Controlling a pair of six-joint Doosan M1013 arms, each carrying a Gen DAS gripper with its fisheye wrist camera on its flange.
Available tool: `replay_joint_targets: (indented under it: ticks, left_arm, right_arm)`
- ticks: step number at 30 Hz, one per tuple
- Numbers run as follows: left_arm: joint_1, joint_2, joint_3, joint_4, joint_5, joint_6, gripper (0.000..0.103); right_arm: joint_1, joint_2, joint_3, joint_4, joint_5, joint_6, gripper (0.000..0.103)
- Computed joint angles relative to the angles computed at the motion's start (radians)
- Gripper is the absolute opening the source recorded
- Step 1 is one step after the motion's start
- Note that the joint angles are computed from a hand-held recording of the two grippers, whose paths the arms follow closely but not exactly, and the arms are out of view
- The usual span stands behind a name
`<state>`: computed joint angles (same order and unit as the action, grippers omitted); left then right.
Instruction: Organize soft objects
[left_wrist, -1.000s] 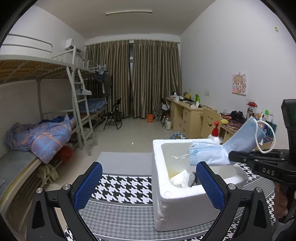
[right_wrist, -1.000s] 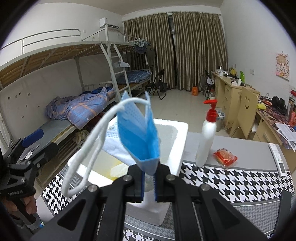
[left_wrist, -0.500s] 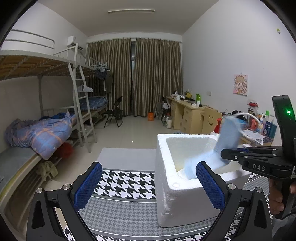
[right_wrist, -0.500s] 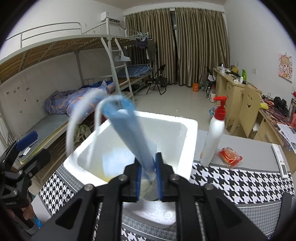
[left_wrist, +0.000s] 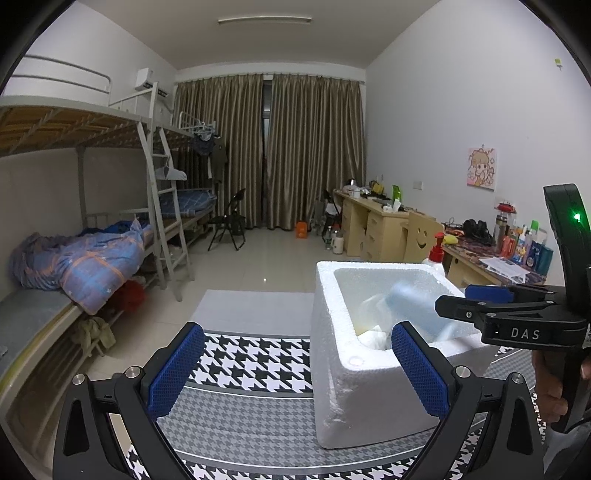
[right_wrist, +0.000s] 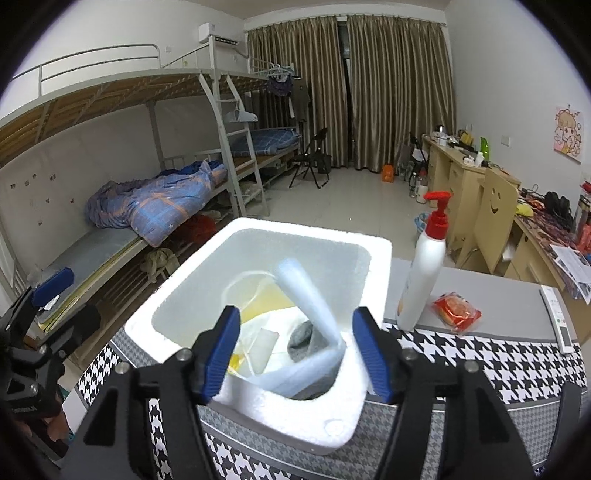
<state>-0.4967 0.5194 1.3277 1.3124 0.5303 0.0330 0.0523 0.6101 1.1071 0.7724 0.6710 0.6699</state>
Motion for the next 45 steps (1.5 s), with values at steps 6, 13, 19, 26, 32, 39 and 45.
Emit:
replay_joint_targets:
  ticks: [6, 13, 19, 26, 32, 39, 45]
  left_arm:
    - [-0.002, -0.002, 0.001, 0.006, 0.001, -0.004, 0.102]
    - [-0.005, -0.003, 0.002, 0.006, -0.012, -0.001, 0.102]
    - [-0.017, -0.007, 0.0, 0.015, -0.025, 0.0, 0.102]
    - [-0.036, -0.021, 0.014, 0.046, -0.017, -0.024, 0.102]
    - [-0.056, -0.033, 0.027, 0.072, -0.009, -0.033, 0.102]
    - [-0.074, -0.051, 0.055, 0.113, -0.001, -0.081, 0.102]
    - [-0.089, -0.066, 0.081, 0.139, 0.008, -0.117, 0.102]
  right_arm:
    - [-0.008, -0.013, 0.022, 0.051, -0.008, -0.036, 0.068]
    - [-0.024, -0.043, 0.08, 0.163, -0.036, -0.153, 0.076]
    - [-0.041, -0.08, 0.146, 0.312, -0.062, -0.303, 0.09]
    - [-0.055, -0.129, 0.237, 0.511, -0.112, -0.514, 0.101]
    - [-0.066, -0.156, 0.282, 0.595, -0.109, -0.603, 0.101]
    - [-0.079, -0.182, 0.325, 0.651, -0.106, -0.669, 0.102]
    - [-0.089, -0.206, 0.37, 0.701, -0.096, -0.722, 0.102]
